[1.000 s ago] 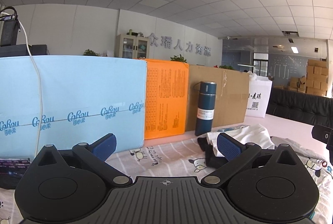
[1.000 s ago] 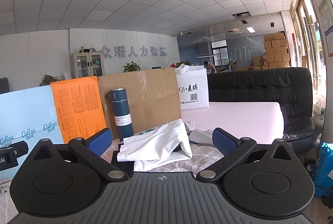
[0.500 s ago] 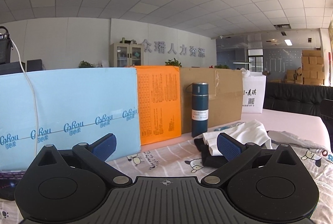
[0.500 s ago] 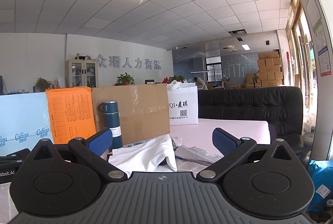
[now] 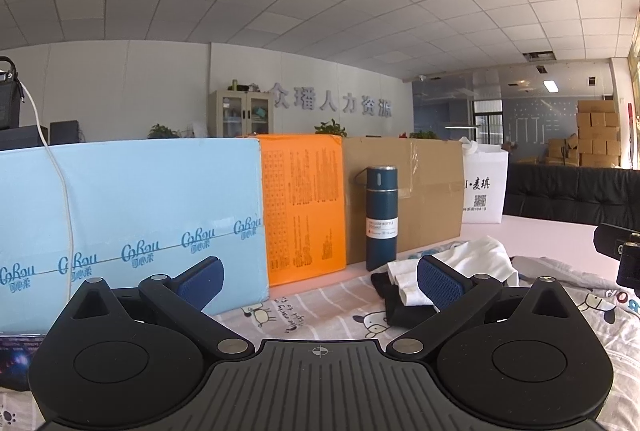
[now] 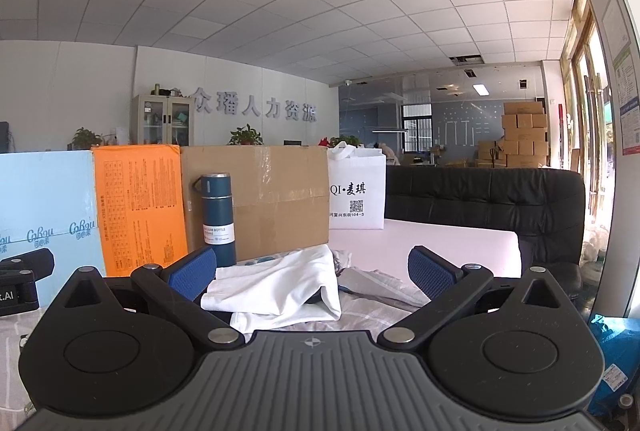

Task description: Fold clothes

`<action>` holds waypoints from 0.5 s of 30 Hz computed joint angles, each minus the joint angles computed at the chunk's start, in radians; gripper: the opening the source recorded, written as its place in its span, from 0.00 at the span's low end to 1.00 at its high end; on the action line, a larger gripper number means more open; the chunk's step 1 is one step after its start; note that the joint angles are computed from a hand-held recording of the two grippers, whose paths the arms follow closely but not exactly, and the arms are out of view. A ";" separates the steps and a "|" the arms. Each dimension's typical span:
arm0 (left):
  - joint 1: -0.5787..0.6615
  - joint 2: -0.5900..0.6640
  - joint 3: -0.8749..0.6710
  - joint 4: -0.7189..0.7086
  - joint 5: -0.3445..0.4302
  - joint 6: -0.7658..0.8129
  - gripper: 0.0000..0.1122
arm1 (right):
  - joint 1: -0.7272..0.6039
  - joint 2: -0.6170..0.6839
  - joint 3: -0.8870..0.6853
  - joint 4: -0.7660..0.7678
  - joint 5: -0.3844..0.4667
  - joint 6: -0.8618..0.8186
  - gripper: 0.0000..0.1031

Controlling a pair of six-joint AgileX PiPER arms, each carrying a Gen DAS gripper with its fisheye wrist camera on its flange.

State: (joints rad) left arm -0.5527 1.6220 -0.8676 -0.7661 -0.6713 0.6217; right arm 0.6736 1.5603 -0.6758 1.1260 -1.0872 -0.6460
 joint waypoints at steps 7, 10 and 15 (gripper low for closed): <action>-0.003 -0.001 -0.003 -0.003 0.000 0.002 0.92 | -0.010 -0.027 0.017 -0.020 0.004 0.061 1.00; -0.003 -0.003 0.000 0.000 -0.003 -0.001 0.92 | -0.009 -0.024 0.015 -0.013 0.005 0.057 1.00; -0.006 -0.001 -0.002 -0.005 -0.003 0.012 0.92 | -0.009 -0.020 0.010 -0.006 0.011 0.053 1.00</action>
